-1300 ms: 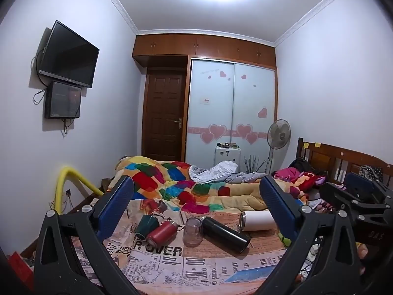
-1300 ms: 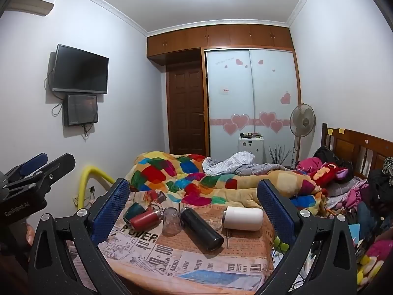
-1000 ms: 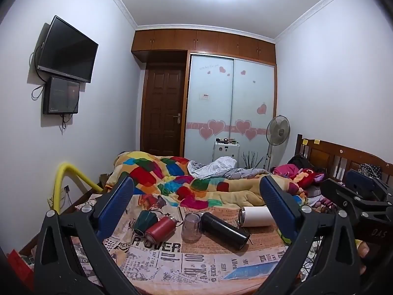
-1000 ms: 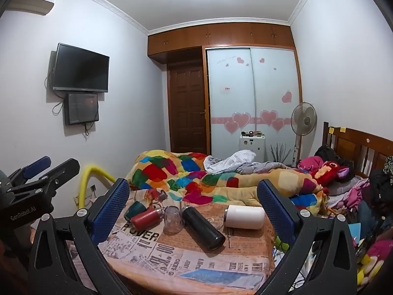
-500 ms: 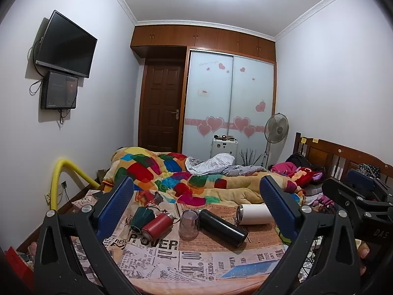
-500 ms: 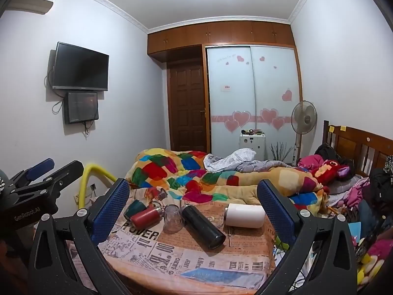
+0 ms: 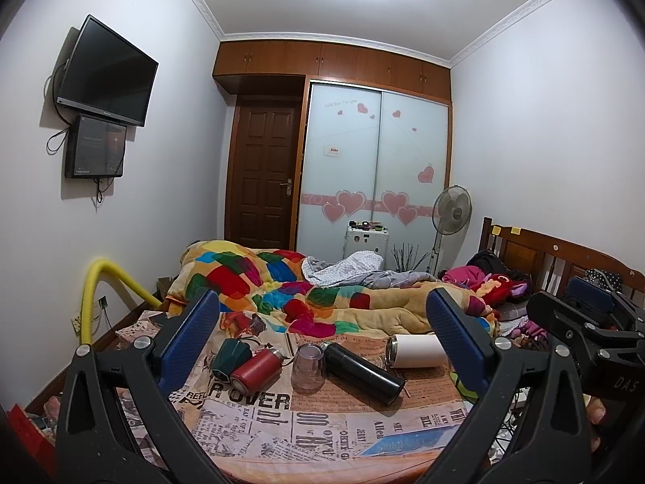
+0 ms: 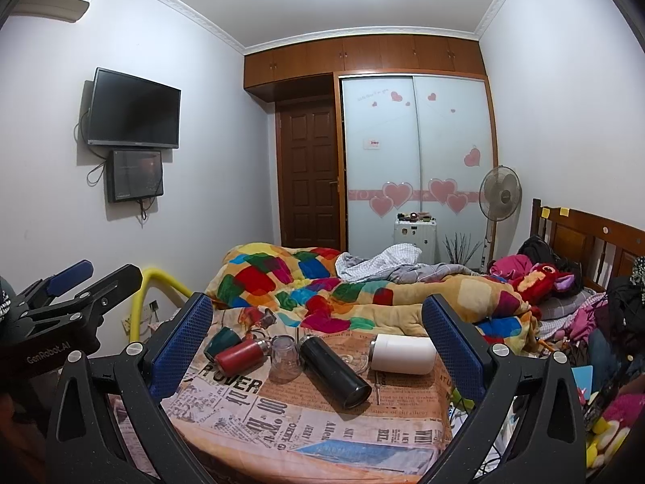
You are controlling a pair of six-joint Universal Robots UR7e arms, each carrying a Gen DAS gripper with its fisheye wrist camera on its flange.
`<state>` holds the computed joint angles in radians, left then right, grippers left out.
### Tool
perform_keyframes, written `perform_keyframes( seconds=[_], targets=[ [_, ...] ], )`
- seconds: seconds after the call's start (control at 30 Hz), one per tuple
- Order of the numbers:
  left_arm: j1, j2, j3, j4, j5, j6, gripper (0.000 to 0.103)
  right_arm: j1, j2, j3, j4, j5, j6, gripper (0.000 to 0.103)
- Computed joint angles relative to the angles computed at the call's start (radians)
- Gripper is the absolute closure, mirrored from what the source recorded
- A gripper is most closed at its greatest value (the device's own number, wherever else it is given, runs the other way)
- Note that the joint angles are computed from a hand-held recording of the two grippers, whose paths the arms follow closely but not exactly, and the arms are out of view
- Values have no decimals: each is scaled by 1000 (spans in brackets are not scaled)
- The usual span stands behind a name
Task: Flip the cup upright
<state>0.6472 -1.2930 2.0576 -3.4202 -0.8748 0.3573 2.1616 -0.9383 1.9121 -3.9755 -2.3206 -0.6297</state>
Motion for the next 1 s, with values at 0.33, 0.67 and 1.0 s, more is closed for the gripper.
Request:
perform_keyframes(
  seconds=[0.33, 0.67, 1.0],
  targets=[
    [1, 1, 2, -1, -1, 0, 0, 3, -3, -2, 7, -4, 0, 0],
    [2, 0, -1, 3, -2, 0, 0, -7, 4, 1, -1, 5, -1, 0],
    [2, 1, -3, 2, -1, 2, 0, -8, 5, 2, -1, 6, 0, 0]
  ],
)
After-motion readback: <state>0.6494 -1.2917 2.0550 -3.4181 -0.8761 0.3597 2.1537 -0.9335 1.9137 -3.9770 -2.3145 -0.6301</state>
